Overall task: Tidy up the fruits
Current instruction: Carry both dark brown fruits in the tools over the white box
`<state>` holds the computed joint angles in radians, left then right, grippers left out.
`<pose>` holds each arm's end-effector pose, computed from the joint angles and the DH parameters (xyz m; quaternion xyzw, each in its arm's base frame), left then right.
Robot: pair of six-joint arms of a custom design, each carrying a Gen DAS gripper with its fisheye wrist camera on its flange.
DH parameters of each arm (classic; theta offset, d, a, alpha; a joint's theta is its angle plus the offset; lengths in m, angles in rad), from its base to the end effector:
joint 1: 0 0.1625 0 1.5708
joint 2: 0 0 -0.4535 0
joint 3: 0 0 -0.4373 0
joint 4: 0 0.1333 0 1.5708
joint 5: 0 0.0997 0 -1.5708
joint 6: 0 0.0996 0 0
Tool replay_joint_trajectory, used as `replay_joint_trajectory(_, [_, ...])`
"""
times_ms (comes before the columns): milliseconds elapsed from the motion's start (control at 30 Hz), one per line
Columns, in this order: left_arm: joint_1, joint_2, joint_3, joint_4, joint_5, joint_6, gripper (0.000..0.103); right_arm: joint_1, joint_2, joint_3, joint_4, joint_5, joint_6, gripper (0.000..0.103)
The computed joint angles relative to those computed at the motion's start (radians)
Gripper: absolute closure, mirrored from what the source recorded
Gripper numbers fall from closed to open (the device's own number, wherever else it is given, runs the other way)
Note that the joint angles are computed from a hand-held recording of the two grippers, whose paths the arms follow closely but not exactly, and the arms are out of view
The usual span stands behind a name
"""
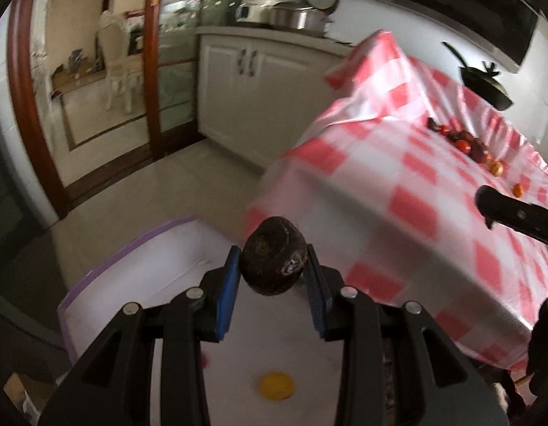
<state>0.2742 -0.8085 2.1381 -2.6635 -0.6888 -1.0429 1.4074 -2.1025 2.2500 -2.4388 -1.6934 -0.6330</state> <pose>-0.4241 -0.3376 -0.0191 0.1636 0.8844 -0.3485 0.2639 0.0637 -0.3579 0.4806 0.1963 -0.9134 0.3021 0.1893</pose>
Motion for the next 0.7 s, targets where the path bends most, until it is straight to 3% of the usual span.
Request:
replay_joint_trajectory(200, [0.017,-0.061,0.067,0.151,-0.025,-0.171,0.068,0.11,0.024,0.078,0.031,-0.076,-0.119,0.059])
replay_joint_trajectory(333, [0.04,-0.07,0.074,0.237,-0.062,-0.223,0.067,0.147,0.055,0.133,0.032,-0.147,-0.175,0.059])
replay_joint_trajectory(600, [0.099,-0.045,0.054,0.369,-0.158,-0.276,0.067,0.132,0.184,0.216,-0.008,-0.334,-0.21,0.059])
replay_joint_trajectory(700, [0.108,-0.045,0.066,0.39,-0.178,-0.297,0.067,0.132,0.221,0.232,-0.008,-0.367,-0.216,0.059])
